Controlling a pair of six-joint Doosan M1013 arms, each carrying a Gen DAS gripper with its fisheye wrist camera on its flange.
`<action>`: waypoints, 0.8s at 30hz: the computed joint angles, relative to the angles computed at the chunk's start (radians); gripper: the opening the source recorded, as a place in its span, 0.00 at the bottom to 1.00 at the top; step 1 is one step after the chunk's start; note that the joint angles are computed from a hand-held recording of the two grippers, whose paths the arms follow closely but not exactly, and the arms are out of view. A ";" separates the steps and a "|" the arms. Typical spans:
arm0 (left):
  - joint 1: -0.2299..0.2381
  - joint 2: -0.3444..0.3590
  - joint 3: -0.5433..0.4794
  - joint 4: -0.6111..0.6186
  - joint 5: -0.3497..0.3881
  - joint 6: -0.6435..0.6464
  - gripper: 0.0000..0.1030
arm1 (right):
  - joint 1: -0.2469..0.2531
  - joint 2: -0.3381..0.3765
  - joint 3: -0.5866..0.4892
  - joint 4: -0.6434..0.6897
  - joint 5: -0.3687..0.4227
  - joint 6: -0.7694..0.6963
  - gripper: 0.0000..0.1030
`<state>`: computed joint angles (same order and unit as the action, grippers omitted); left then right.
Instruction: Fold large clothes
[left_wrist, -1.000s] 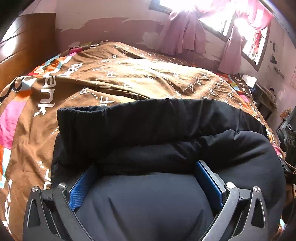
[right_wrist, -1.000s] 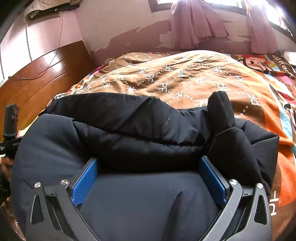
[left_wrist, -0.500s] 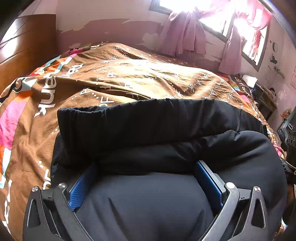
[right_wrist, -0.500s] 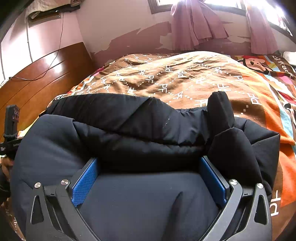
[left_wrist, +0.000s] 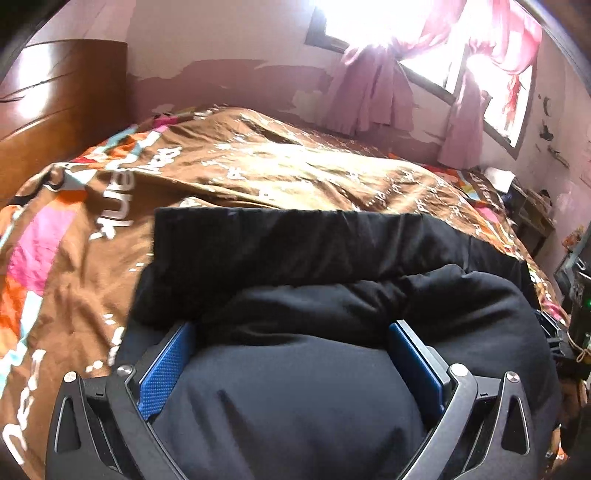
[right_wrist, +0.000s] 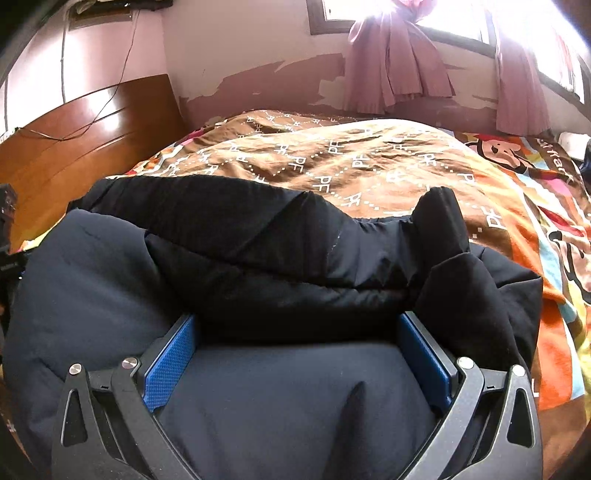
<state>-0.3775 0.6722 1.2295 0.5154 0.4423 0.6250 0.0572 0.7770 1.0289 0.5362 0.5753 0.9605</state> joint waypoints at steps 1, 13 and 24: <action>-0.004 -0.006 0.007 0.052 0.011 -0.056 1.00 | 0.000 -0.001 0.001 -0.003 -0.002 0.000 0.99; 0.044 -0.107 0.147 0.000 0.018 -0.068 1.00 | -0.025 -0.090 0.116 0.069 -0.075 -0.104 0.99; 0.120 -0.109 0.223 -0.635 -0.130 0.452 1.00 | -0.099 -0.070 0.073 0.050 0.097 -0.037 0.99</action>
<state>-0.2578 0.5633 1.4522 -0.1200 0.3124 1.0774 -0.0418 0.7068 1.1021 0.5863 0.6722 0.9236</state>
